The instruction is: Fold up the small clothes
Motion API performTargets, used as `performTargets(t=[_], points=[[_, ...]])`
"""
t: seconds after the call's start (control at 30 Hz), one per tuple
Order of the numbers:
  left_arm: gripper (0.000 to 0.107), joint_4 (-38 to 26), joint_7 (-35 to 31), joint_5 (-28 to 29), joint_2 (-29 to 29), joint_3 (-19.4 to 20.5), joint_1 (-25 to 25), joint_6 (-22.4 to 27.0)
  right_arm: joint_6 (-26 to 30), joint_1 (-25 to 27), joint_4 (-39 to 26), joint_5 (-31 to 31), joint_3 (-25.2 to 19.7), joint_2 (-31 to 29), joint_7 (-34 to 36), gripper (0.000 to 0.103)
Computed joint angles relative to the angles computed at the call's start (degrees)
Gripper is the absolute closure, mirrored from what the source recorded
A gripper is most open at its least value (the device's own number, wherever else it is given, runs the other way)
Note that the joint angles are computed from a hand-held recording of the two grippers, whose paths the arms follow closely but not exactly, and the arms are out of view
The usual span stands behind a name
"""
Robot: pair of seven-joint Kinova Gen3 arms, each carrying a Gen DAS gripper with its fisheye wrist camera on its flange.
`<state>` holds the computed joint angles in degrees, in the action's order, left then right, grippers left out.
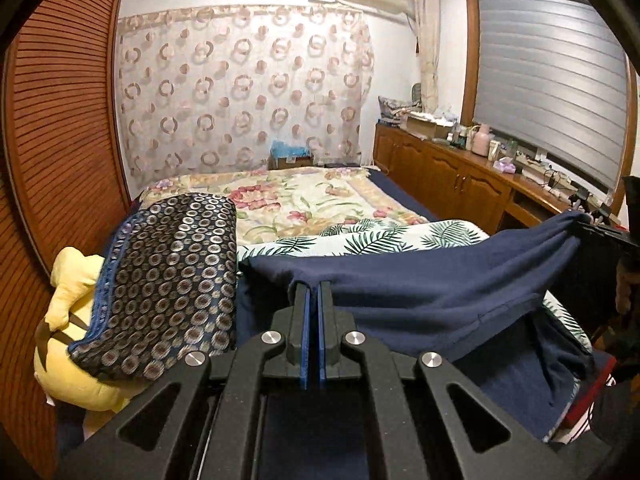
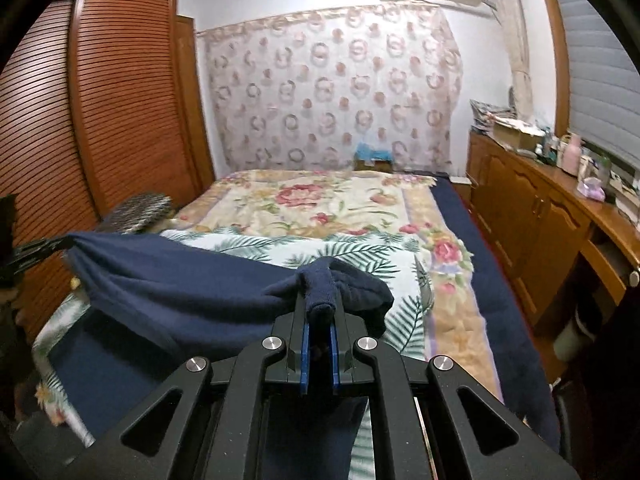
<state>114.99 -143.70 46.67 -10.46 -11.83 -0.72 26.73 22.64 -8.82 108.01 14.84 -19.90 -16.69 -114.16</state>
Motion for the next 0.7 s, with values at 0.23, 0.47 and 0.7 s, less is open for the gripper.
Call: performTargets(t=[0.23, 0.47, 0.7], points=[[0.104, 4.99, 2.43, -5.15, -6.85, -2.71, -0.78, 4.54, 7.45, -8.75, 2.98, -8.79, 8.56, -6.15, 11.18, 0.096], [0.104, 8.71, 7.06, -11.25, -7.01, -3.33, -0.73, 6.72, 15.08, -9.78, 2.90, -14.77, 10.18, -5.66, 16.88, 0.096], [0.103, 10.91, 9.92, -14.28, -4.28, -1.33, -1.20, 5.55, 14.43, -8.22, 1.95, -16.14, 10.29, 0.35, 18.50, 0.090]])
